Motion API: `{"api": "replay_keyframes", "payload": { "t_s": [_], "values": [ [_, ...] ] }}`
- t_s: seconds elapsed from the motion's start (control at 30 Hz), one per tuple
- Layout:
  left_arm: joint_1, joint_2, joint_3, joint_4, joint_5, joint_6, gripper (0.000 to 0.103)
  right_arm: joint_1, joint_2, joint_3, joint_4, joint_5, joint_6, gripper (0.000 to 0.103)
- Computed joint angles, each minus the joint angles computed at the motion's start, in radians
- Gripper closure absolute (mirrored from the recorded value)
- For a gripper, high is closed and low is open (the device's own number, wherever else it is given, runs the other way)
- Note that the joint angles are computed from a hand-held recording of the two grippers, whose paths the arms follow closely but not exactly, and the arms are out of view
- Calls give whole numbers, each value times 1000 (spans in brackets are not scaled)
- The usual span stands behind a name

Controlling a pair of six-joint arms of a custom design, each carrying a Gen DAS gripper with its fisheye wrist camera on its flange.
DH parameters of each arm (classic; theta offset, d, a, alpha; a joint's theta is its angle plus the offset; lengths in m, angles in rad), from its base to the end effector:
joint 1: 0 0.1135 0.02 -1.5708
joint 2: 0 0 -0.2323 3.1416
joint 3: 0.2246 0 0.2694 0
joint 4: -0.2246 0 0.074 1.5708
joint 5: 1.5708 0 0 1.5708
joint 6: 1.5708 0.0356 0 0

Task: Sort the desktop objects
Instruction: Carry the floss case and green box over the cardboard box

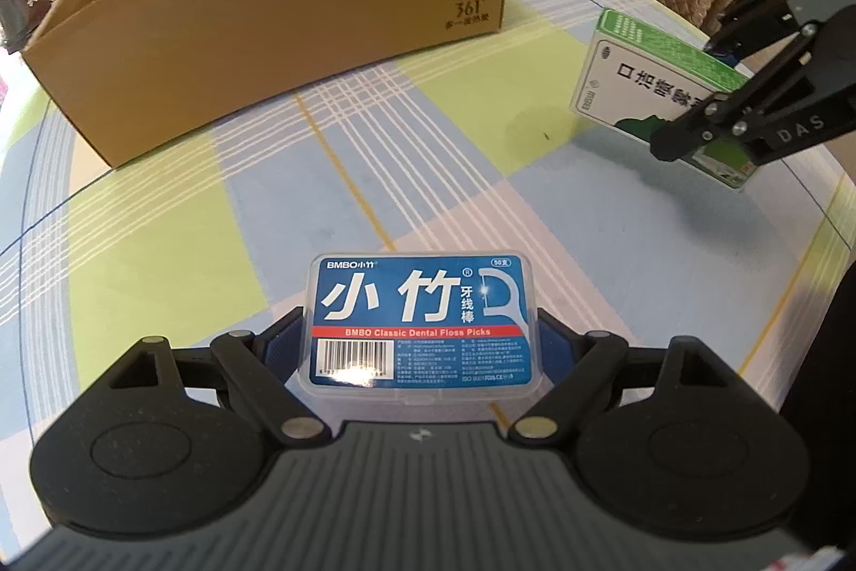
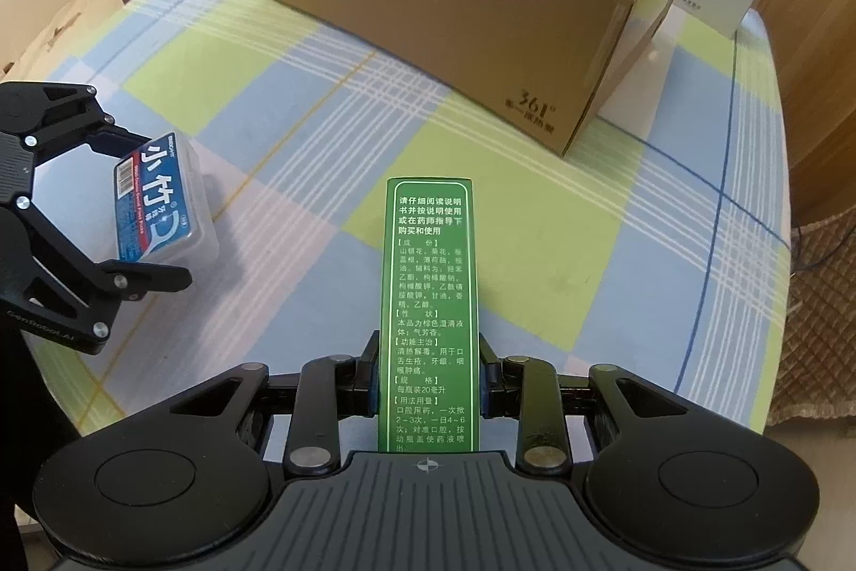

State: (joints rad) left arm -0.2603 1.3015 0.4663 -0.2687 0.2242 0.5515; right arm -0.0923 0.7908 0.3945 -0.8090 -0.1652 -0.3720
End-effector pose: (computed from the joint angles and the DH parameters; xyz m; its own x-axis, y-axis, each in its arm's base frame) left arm 0.2181 -0.0663 0.0859 -0.5528 0.6759 -0.4874 0.7482 0.6601 0.0667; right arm 0.1609 -0.0090 0.1307 -0.8781 -0.2788 -0.3888 -0.3078 0.9513 0.0132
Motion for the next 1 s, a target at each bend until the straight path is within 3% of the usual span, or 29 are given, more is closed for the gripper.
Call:
{"api": "replay_keyframes", "payload": {
  "t_s": [0.53, 1.0],
  "values": [
    [4, -241, 38, -205, -29, -64, 20, 40, -184, 110, -197, -3, 96, 75],
    [27, -281, 220, -337, -35, -146, 20, 156, -199, 264, -253, 53, 237, 75]
  ]
}}
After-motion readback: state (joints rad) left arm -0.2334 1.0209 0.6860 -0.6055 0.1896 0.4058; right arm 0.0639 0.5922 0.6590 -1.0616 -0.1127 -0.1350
